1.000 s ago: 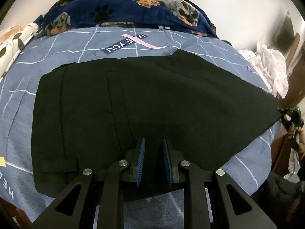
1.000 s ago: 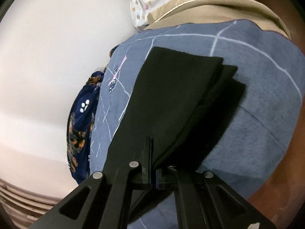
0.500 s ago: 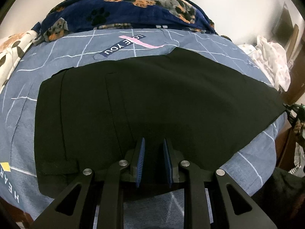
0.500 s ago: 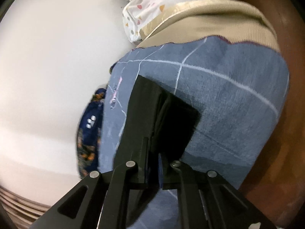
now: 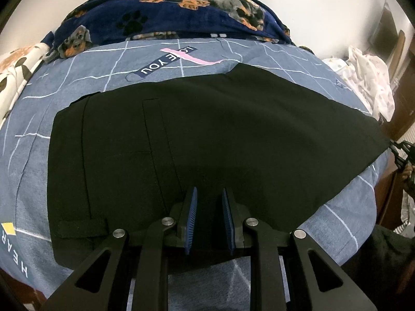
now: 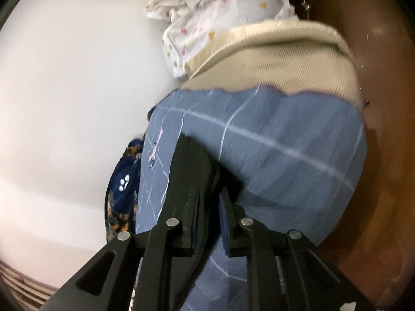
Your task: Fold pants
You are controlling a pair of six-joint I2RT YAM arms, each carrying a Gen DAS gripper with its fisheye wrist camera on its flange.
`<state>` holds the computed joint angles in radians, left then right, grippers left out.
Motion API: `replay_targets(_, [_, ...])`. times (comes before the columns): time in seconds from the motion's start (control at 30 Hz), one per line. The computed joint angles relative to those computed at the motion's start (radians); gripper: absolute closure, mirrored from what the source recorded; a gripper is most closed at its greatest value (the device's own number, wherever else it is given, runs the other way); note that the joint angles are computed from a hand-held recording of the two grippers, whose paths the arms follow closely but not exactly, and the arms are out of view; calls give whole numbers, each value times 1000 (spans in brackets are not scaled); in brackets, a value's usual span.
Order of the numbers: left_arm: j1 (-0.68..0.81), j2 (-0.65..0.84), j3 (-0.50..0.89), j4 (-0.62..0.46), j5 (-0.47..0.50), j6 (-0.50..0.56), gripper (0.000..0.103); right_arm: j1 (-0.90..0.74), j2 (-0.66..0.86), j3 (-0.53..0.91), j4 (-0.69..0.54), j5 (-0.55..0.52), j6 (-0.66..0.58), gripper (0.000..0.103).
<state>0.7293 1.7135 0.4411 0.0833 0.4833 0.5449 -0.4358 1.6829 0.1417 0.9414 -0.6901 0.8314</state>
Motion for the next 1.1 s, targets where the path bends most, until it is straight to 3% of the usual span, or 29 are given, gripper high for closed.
replay_targets(0.13, [4,2,1,-1,6,0,81,-32,-67,12,-109,15,-45,86])
replay_targets(0.27, [6,4,3,-2,7,2,81,-41,-39,24,-103,29,-35,77])
replay_targets(0.47, [7,4,2,-1,9,3,81,2,-39,35,-100,43,-16,71])
replay_targets(0.57, [9,6,0,5,12,3,81,48,-49,64,-154,59,-35,71])
replay_targets(0.7, [14,10,-4,15,20,-1,81,105,21,106,-129,12,-28,71])
replay_targets(0.8, [16,1,4,-4,22,-10,81,173,62,128,-96,34,-15,72])
replay_targets(0.9, [44,-107,-49,35,-9,-42,81,250,20,161,-202,141,-55,86])
replay_targets(0.93, [96,-156,-50,8,14,-31,80,244,38,170,-201,139,-41,93])
replay_targets(1.0, [192,-189,-11,-81,68,0,76,220,87,168,-141,99,-8,94])
replay_targets(1.1, [378,-168,109,-259,131,84,66,257,29,185,-241,159,-67,93])
